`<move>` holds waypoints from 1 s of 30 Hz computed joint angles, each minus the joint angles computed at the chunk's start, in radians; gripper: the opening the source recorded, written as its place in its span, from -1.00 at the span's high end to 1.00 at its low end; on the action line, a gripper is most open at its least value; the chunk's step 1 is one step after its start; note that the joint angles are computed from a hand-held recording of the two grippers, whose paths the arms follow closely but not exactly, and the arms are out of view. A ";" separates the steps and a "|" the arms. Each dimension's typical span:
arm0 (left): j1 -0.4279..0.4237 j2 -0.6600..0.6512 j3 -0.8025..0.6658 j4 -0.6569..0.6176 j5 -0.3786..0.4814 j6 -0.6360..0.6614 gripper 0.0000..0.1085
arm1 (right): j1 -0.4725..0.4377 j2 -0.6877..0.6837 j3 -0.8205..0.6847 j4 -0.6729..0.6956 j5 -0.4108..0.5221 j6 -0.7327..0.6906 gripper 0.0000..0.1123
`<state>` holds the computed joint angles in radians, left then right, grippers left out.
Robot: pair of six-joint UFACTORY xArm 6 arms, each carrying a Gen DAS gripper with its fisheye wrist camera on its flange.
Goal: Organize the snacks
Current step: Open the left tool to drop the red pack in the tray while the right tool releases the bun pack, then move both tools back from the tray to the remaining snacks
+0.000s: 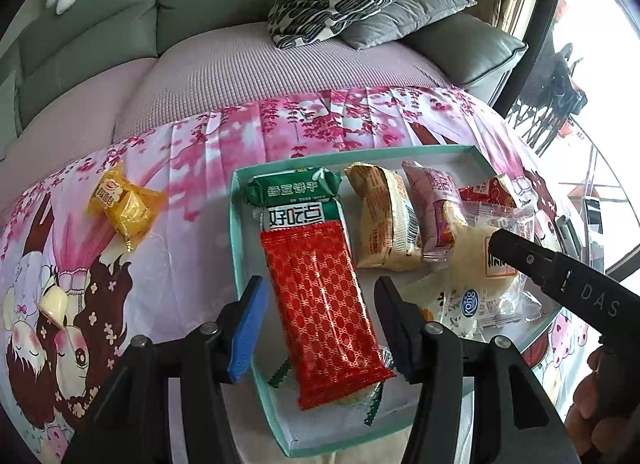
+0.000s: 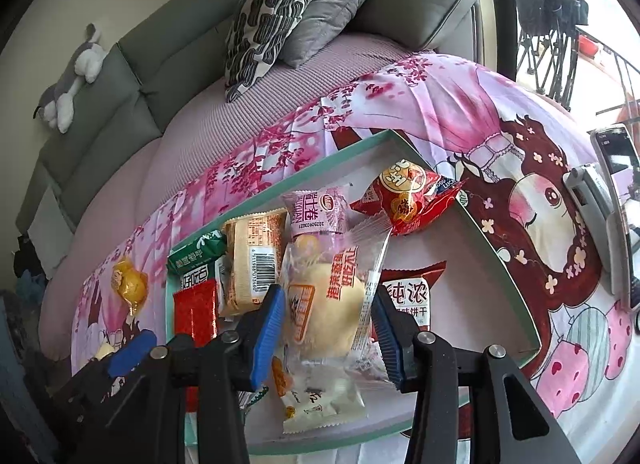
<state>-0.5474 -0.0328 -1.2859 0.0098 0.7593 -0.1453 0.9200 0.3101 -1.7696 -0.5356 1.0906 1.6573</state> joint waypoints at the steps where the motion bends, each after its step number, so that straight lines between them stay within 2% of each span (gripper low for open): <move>1: 0.003 -0.002 -0.001 0.003 0.003 -0.007 -0.08 | 0.000 0.003 -0.005 0.001 0.004 -0.005 0.11; 4: 0.016 -0.009 0.001 0.013 0.006 -0.027 -0.17 | 0.005 0.018 -0.034 -0.005 0.035 -0.025 -0.08; 6: 0.030 -0.011 -0.004 0.039 0.020 -0.070 -0.40 | 0.013 0.040 -0.075 -0.015 0.080 -0.053 -0.15; 8: 0.047 -0.011 -0.011 0.084 0.042 -0.132 -0.45 | 0.023 0.072 -0.130 -0.034 0.131 -0.087 -0.36; 13: 0.072 0.009 -0.040 0.312 0.149 -0.338 -0.60 | 0.040 0.148 -0.253 -0.057 0.207 -0.174 -0.63; 16: 0.097 0.013 -0.042 0.336 0.188 -0.390 -0.65 | 0.044 0.174 -0.289 -0.063 0.209 -0.196 -0.83; 19: 0.119 0.013 -0.041 0.349 0.211 -0.425 -0.72 | 0.049 0.205 -0.338 -0.069 0.228 -0.226 -0.83; 24: 0.140 -0.007 -0.018 0.369 0.194 -0.452 -0.77 | 0.057 0.263 -0.428 -0.072 0.272 -0.268 -0.83; 30: 0.172 -0.017 -0.016 0.336 0.183 -0.431 -0.80 | 0.075 0.335 -0.554 -0.097 0.314 -0.303 -0.83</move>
